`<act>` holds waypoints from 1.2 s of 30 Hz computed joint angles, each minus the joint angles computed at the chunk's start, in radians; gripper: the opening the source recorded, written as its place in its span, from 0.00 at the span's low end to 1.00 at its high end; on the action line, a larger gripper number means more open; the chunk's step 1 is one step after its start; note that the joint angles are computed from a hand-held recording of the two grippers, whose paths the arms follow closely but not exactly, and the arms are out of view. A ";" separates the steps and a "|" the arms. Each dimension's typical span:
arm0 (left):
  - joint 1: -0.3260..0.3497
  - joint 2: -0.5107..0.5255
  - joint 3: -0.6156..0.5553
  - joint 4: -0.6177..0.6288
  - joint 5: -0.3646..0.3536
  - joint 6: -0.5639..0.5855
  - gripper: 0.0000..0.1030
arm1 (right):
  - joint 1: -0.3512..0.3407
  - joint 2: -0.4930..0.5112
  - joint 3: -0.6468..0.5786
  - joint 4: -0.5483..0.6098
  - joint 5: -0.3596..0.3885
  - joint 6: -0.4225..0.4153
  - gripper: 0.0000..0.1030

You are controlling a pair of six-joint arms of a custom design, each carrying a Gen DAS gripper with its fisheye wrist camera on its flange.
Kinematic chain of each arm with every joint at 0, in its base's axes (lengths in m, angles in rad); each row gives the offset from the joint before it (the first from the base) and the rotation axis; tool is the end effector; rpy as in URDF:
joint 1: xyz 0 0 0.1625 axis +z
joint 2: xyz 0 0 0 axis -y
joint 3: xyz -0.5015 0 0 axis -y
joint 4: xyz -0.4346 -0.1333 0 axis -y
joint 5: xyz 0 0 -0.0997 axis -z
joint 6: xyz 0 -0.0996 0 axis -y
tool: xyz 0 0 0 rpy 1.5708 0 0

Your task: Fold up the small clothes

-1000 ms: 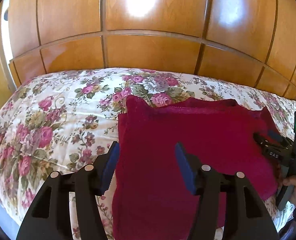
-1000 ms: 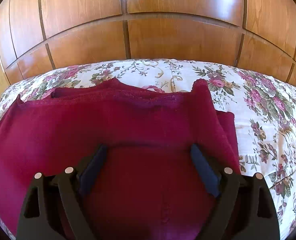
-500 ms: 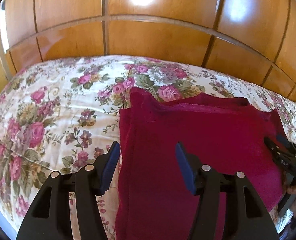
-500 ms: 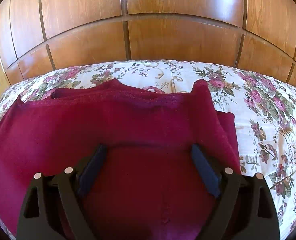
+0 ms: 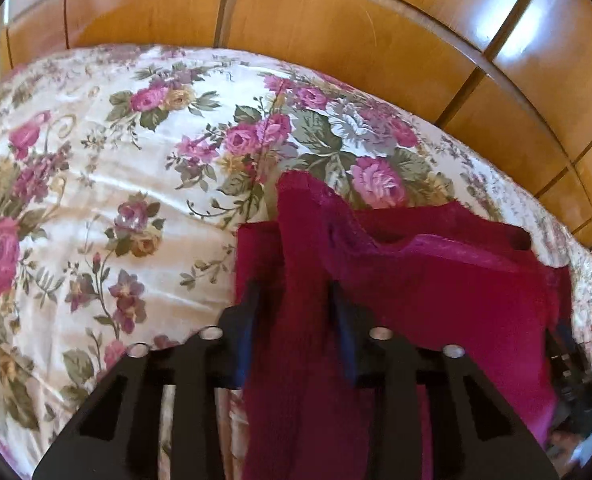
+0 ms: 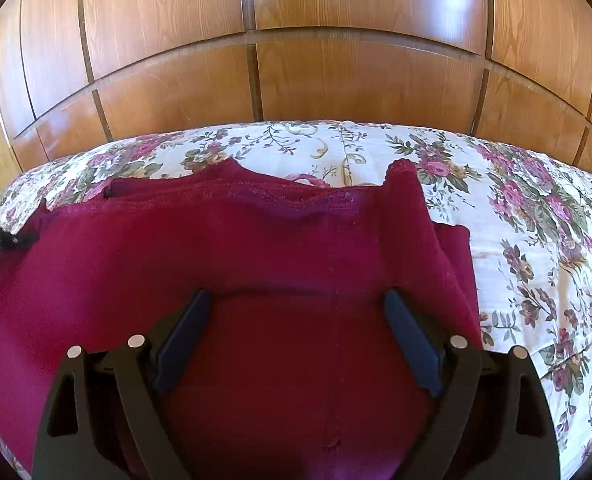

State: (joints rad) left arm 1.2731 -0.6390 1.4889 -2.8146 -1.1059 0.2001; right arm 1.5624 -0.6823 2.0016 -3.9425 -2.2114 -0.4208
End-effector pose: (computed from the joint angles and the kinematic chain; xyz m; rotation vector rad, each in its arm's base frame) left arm -0.0691 -0.8320 0.0912 0.5304 2.5937 -0.5576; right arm 0.0686 -0.6167 0.1048 0.0341 -2.1467 1.0475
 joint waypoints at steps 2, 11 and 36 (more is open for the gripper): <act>-0.007 -0.001 0.027 -0.066 0.013 0.025 0.15 | 0.001 0.001 -0.001 -0.001 -0.002 0.000 0.86; -0.024 0.047 0.013 -0.173 0.115 0.139 0.08 | 0.001 0.001 0.002 -0.002 -0.001 -0.001 0.86; -0.082 -0.191 0.449 -0.410 0.079 0.062 0.52 | -0.148 -0.312 0.269 0.203 0.320 0.433 0.91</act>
